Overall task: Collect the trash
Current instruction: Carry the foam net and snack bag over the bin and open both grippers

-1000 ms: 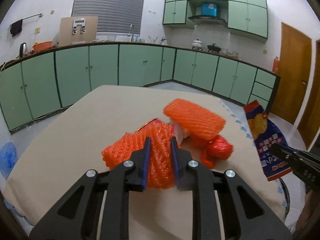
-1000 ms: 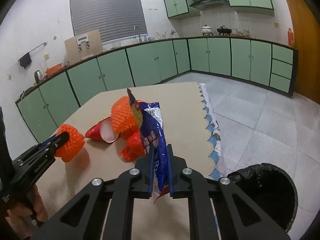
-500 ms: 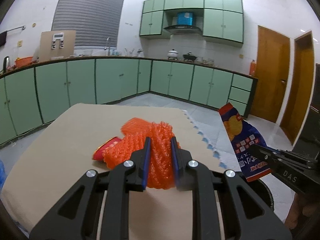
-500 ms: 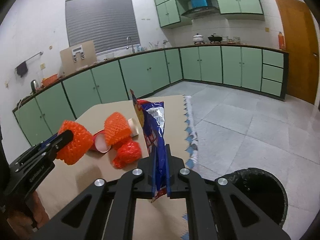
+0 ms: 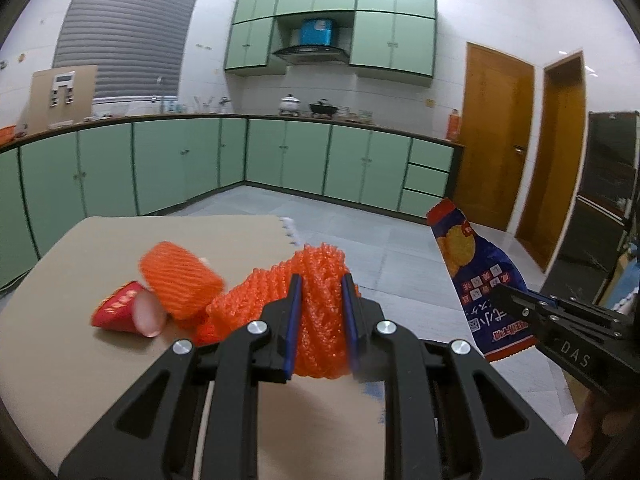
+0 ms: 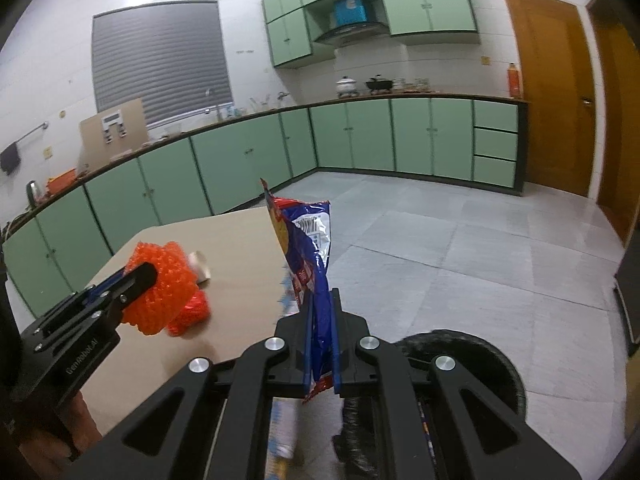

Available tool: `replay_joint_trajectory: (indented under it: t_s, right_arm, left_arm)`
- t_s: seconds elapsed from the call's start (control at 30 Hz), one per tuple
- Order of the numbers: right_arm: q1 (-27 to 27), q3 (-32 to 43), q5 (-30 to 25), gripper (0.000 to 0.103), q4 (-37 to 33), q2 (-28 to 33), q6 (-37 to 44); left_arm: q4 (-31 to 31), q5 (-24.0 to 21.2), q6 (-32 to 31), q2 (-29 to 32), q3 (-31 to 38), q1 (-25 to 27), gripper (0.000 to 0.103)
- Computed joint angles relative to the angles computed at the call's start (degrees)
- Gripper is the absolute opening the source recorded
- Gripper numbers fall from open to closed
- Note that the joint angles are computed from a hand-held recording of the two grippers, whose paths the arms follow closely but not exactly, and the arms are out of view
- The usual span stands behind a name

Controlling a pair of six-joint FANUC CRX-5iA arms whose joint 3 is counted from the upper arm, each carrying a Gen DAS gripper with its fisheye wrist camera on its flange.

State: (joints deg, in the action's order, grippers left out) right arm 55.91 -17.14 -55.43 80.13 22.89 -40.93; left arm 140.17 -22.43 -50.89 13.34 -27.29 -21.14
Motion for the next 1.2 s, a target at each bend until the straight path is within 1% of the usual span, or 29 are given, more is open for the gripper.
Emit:
replay_joint_trajectory:
  t_s: [0.17, 0.4, 0.7, 0.8, 0.97, 1.13, 1.2]
  right_arm:
    - [1.06, -3.43, -3.26, 0.007, -2.06, -2.48, -1.79]
    - [2.34, -7.17, -6.73, 0.007, -5.1, -5.02, -3.98]
    - [3.16, -12.41, -8.47, 0.007, -8.99, -7.77, -8.1]
    - [2.83, -14.19, -7.95, 0.007, -9.75, -8.63, -9.49]
    - [1.43, -16.82, -5.42, 0.007, -10.9, -9.58, -11.29]
    - [-0.82, -19.05, -1.65, 0.007, -11.4, -9.73, -13.36]
    - [-1.25, -19.56, -0.64, 0.009, -11.47, -9.63, -14.07]
  left_arm:
    - [-1.53, -0.74, 0.62, 0.78, 0.05, -1.99, 0.018]
    - [-5.99, -2.8, 3.5, 2.62, 0.73, -3.98, 0.018]
    - [-10.25, -4.5, 6.15, 5.95, 1.75, -7.02, 0.018]
    - [-11.22, -4.93, 6.4, 7.16, 2.27, -7.62, 0.018]
    - [-15.45, -5.65, 9.17, 9.83, 3.8, -8.04, 0.018]
    - [-18.29, -4.03, 10.81, 12.47, 6.08, -8.81, 0.019]
    - [-19.66, -3.68, 12.09, 13.03, 6.72, -8.82, 0.019]
